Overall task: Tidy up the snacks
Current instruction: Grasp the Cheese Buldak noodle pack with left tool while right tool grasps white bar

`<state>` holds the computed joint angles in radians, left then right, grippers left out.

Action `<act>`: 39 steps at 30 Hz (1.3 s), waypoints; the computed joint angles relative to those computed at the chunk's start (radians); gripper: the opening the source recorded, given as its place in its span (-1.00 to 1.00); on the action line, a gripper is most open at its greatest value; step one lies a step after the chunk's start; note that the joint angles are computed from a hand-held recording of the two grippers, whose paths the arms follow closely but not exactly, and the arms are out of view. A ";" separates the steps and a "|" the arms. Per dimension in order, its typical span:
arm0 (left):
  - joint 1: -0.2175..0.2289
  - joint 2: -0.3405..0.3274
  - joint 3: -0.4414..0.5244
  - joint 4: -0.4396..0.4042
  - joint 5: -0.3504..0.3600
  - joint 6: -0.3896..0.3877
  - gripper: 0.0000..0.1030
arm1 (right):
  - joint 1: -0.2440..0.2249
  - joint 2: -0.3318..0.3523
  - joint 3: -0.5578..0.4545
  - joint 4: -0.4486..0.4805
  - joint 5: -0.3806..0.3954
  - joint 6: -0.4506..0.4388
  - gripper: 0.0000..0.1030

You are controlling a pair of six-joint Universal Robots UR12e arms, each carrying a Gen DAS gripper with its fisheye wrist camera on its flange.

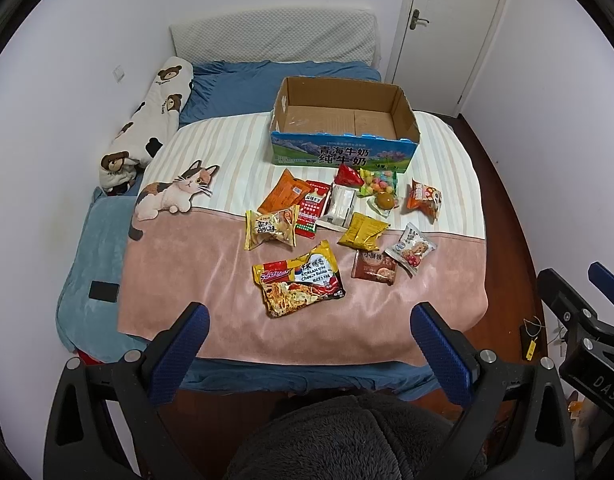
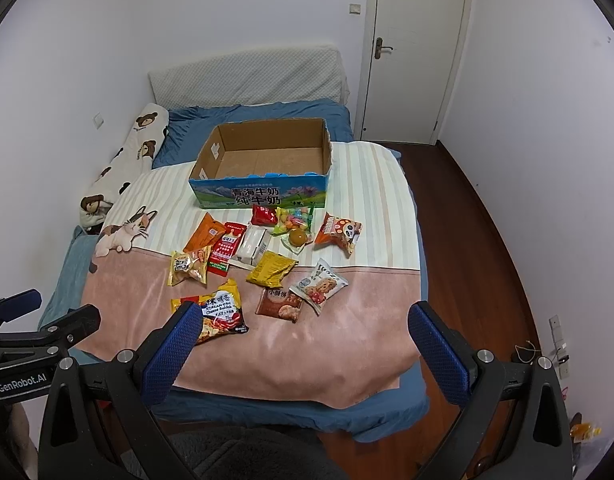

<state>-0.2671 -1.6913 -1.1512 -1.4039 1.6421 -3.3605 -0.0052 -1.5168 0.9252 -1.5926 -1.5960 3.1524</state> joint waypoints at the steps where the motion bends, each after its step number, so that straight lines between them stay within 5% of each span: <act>1: 0.000 0.000 0.000 -0.001 0.000 -0.002 1.00 | 0.000 0.001 -0.001 0.001 0.000 0.000 1.00; 9: 0.029 -0.015 -0.002 0.006 -0.044 0.016 1.00 | 0.003 0.017 0.011 0.007 0.012 0.027 1.00; 14: 0.030 -0.054 -0.029 0.070 0.032 0.116 1.00 | -0.019 0.047 0.054 0.043 0.088 0.077 1.00; 18: 0.022 -0.110 -0.061 0.108 0.128 0.307 1.00 | -0.035 0.077 0.134 0.054 0.163 0.111 1.00; 24: 0.032 -0.203 -0.077 0.043 0.085 0.572 1.00 | -0.042 0.108 0.241 0.047 0.203 0.140 1.00; 30: -0.005 -0.284 -0.117 0.041 0.141 0.889 1.00 | -0.037 0.129 0.306 0.062 0.210 0.166 1.00; 35: -0.008 -0.332 -0.106 0.045 0.139 0.939 0.98 | -0.026 0.146 0.319 0.080 0.202 0.166 1.00; 39: 0.026 -0.334 -0.063 0.013 0.023 0.798 0.72 | -0.017 0.154 0.313 0.080 0.205 0.180 1.00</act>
